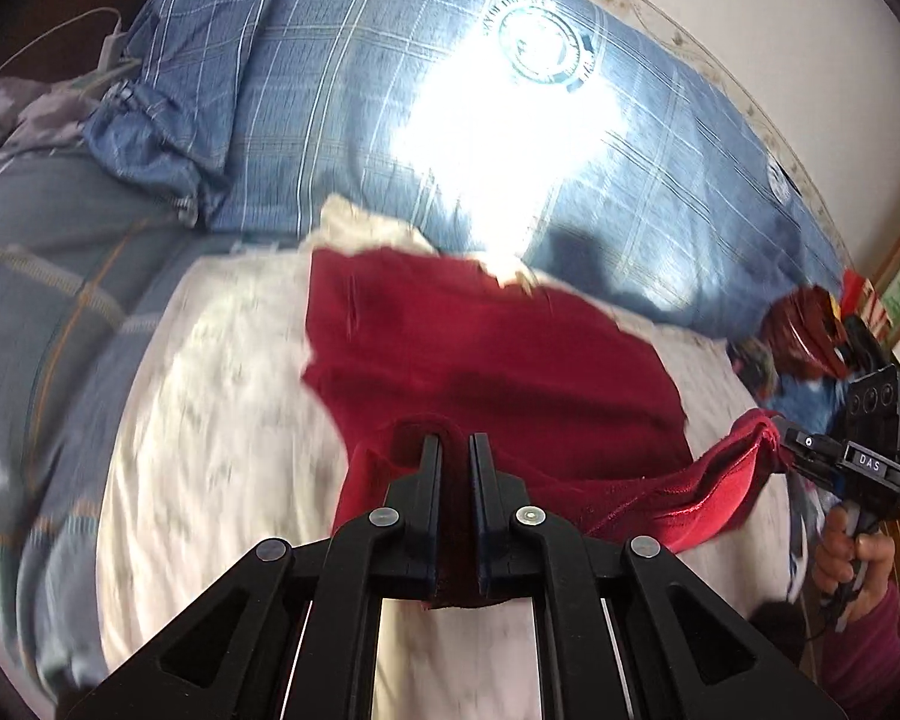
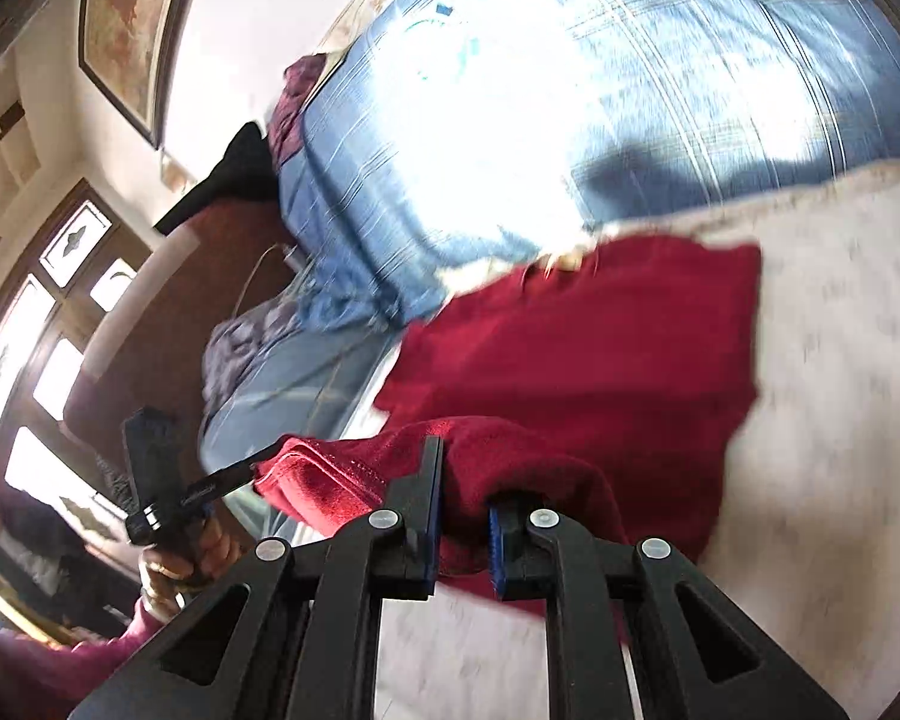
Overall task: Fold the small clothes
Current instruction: 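Grasp the strip's hem end with both grippers and lift it, then fold the hem end over toward the collar with both grippers and release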
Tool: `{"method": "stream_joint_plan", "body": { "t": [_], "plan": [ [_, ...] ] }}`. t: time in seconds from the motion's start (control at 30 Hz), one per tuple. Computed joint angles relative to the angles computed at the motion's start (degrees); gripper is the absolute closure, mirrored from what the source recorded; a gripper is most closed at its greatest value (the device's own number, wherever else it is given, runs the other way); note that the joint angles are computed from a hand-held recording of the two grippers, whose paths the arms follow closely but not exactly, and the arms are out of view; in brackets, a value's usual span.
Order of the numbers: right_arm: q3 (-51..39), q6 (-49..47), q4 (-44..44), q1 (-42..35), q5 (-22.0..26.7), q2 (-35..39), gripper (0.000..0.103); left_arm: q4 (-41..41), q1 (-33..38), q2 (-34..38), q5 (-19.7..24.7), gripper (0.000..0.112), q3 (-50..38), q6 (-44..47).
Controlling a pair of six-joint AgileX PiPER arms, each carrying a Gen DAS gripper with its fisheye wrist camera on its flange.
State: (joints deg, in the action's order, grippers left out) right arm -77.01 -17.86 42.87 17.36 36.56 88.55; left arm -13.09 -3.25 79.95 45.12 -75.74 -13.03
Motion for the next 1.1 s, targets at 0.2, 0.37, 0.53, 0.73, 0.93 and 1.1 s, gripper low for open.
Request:
{"method": "stream_joint_plan", "body": {
  "t": [0.2,0.37,0.53,0.73,0.93,1.1],
  "plan": [
    [-17.2,8.0,-8.3,-2.3,2.4,12.9,0.092,2.7,0.8,14.3,-1.8,0.106,-12.0,-2.9],
    [-31.8,14.0,-12.3,-4.1,6.3,23.7,0.092,4.2,1.6,28.2,1.9,0.106,-28.1,-4.2],
    [-46.7,20.1,-15.8,-5.5,11.6,35.3,0.090,4.5,2.8,41.6,7.0,0.105,-43.9,-5.4],
    [-47.3,17.8,-10.5,-8.2,11.8,36.1,0.069,1.4,5.5,50.8,12.1,0.063,-57.9,-3.9],
    [-31.8,12.7,-12.6,-6.9,0.3,24.3,0.045,1.7,6.9,46.1,5.8,0.040,-52.0,-3.9],
    [-41.8,19.5,-28.3,-1.3,6.9,30.4,0.064,6.9,3.6,50.6,9.7,0.040,-59.2,-5.2]
  ]
}}
